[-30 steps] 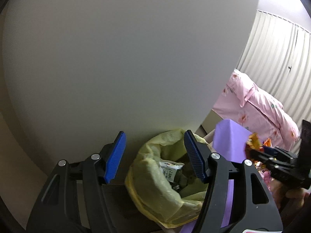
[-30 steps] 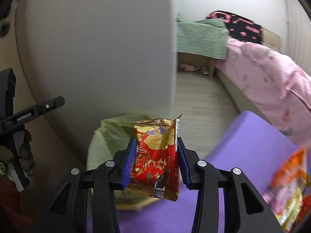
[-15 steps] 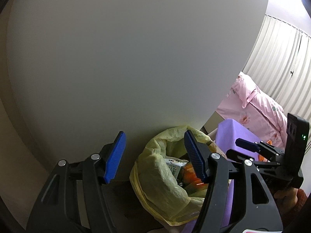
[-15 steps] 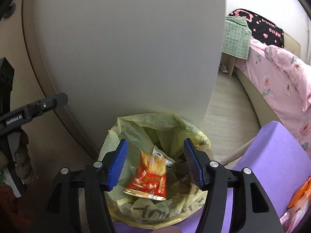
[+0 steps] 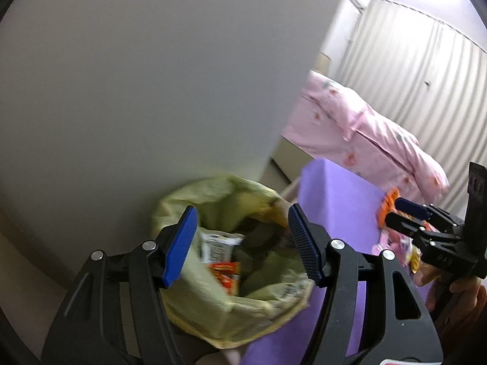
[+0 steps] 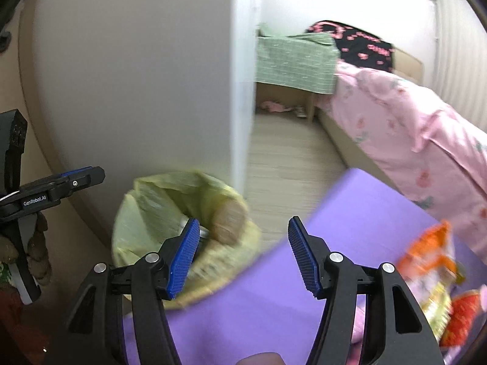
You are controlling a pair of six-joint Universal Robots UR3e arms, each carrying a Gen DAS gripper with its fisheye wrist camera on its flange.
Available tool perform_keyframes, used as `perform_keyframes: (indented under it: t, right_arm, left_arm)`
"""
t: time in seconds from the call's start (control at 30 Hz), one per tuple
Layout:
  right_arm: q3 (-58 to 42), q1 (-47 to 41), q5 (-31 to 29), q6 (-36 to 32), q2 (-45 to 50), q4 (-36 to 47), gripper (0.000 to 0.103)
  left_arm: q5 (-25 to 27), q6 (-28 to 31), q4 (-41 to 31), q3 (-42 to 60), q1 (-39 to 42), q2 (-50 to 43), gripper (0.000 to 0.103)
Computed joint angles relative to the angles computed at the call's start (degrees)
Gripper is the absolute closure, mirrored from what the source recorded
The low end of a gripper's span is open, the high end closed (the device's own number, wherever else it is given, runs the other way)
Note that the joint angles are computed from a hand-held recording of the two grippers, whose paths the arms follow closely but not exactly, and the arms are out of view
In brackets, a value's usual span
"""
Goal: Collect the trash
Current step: 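Move both grippers back over the table toward the remaining snacks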
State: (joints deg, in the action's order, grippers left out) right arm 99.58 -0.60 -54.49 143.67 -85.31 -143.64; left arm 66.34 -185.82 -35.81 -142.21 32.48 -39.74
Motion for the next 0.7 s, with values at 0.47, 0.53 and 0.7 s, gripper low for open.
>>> perform_keyframes:
  t: [0.47, 0.53, 0.7]
  right_arm:
    - [12.08, -33.00, 7.05, -9.52, -9.94, 8.03, 0.034]
    - [12.16, -36.73, 9.05, -11.89, -9.06, 9.26, 0.034]
    - [11.62, -39.88, 5.81, -14.02, -6.40, 5.18, 0.034]
  left_arm:
    - [10.60, -7.04, 32.94, 17.85, -35.47, -47.56, 0.044]
    - [10.04, -5.89, 32.25, 24.49, -38.42, -53.65, 0.044]
    - [4.71, 0.42, 26.52, 51.05, -43.23, -72.71, 0.044]
